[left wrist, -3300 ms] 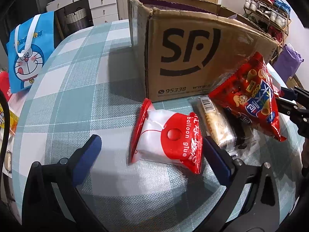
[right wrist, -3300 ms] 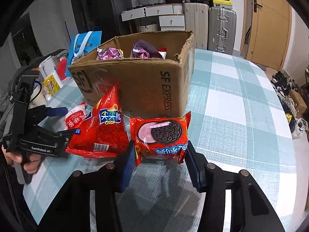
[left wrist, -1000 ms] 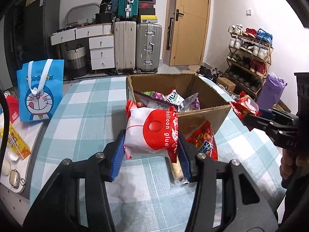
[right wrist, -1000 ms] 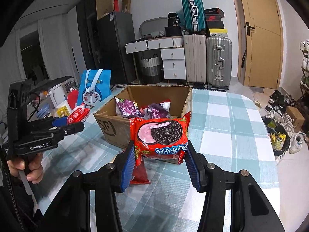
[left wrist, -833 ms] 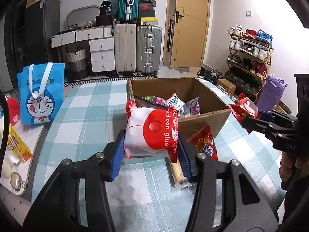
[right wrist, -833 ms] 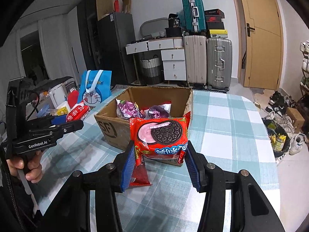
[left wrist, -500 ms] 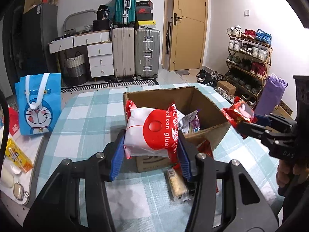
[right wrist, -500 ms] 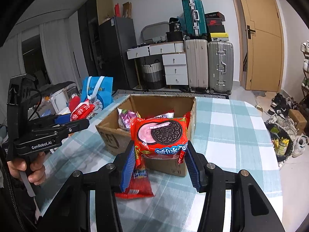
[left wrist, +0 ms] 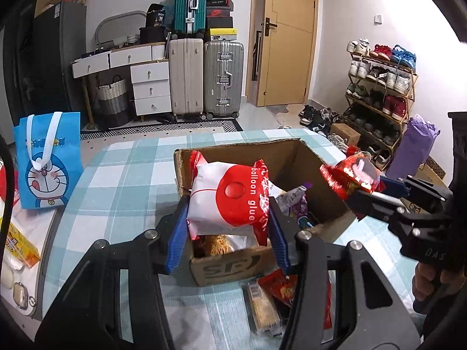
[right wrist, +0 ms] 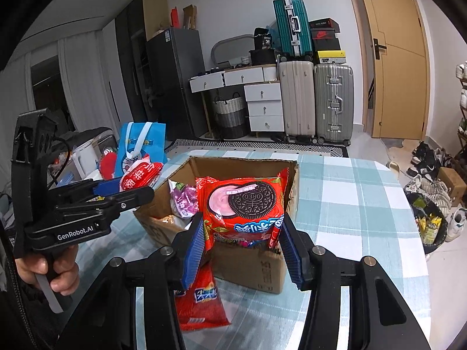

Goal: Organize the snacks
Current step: 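Lower the Oreo pack and balloon glue pack into the box and open both grippers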

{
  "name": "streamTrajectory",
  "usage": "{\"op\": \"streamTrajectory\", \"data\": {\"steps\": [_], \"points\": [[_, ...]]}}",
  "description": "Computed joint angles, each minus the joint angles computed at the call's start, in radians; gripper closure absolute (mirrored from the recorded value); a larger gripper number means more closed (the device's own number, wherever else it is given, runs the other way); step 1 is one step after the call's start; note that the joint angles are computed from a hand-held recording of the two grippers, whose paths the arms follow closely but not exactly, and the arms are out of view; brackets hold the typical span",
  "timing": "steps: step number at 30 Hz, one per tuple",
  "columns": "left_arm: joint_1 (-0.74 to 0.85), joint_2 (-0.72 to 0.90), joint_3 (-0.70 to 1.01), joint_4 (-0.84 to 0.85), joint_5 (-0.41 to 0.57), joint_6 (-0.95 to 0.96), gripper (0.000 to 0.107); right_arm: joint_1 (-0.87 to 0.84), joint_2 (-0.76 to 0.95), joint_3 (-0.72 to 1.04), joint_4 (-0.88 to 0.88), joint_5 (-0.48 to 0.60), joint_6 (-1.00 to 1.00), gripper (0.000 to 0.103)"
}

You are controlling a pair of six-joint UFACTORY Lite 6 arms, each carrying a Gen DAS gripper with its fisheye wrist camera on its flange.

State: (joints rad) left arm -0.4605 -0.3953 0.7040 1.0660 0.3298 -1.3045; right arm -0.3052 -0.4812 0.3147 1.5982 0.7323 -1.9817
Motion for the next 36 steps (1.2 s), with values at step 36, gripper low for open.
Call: {"op": "streamTrajectory", "data": {"steps": [36], "points": [[0.073,0.450,0.239,0.484,-0.088,-0.427,0.059,0.342,0.425,0.257,0.440,-0.267,-0.384,0.051]]}}
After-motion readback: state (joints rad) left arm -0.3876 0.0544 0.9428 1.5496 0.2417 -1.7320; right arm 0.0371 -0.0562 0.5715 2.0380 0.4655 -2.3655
